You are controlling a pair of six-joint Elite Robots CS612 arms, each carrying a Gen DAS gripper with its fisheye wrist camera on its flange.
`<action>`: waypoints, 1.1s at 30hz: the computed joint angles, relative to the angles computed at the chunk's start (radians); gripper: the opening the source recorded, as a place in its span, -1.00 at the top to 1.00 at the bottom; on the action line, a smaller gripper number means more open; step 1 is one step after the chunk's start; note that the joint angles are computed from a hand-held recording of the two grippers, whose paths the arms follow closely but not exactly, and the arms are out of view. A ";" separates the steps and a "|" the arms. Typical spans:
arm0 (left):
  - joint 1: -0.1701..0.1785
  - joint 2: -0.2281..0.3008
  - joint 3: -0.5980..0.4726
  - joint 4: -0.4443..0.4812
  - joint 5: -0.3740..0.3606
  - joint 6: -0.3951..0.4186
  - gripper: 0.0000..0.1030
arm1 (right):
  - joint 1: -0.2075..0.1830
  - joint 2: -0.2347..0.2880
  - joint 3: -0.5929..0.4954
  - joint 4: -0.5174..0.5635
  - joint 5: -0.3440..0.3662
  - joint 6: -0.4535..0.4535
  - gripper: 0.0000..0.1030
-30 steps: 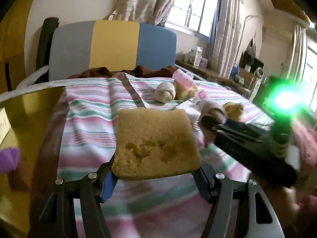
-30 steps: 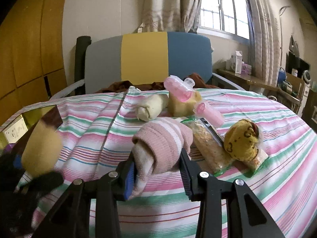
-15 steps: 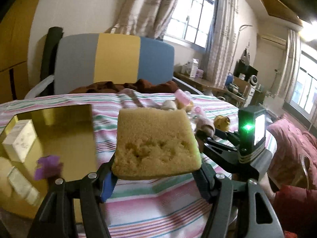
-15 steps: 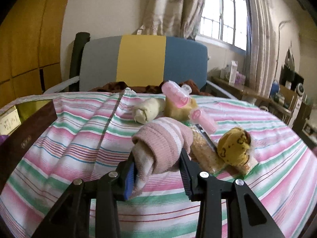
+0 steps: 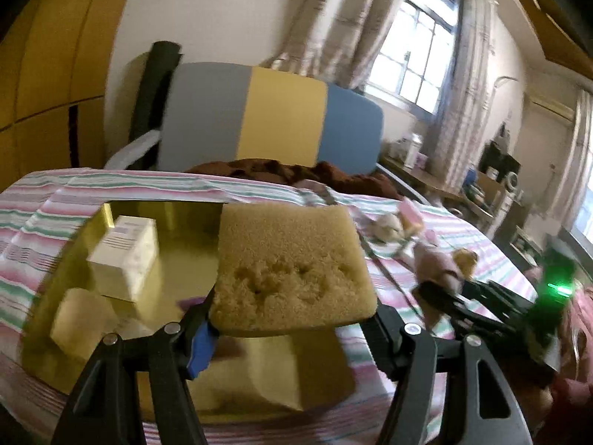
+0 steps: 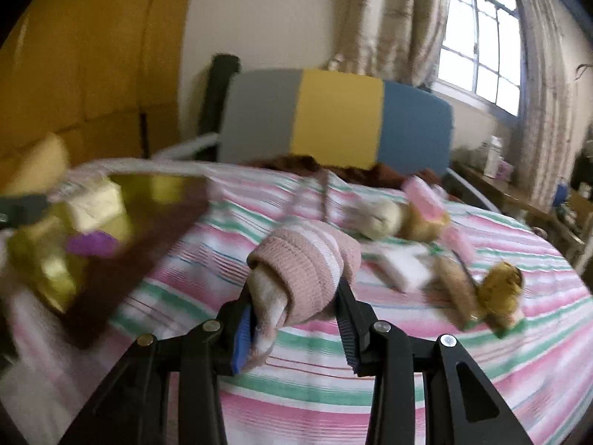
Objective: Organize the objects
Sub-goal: 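Carry the sponge and sock to the gold tray and release them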
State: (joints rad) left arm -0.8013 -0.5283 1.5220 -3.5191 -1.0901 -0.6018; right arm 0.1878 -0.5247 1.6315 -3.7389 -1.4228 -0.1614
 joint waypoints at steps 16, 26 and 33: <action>0.103 -0.018 -0.008 0.277 -0.120 -0.133 -0.34 | 0.095 -0.042 -0.013 0.164 0.204 -0.023 0.17; 0.100 -0.022 -0.008 0.336 -0.104 -0.120 -0.59 | 0.102 -0.039 -0.022 0.174 0.214 0.031 -0.50; 0.088 -0.046 0.038 0.281 -0.037 -0.181 -0.59 | 0.091 -0.045 -0.002 0.159 0.223 0.060 -0.50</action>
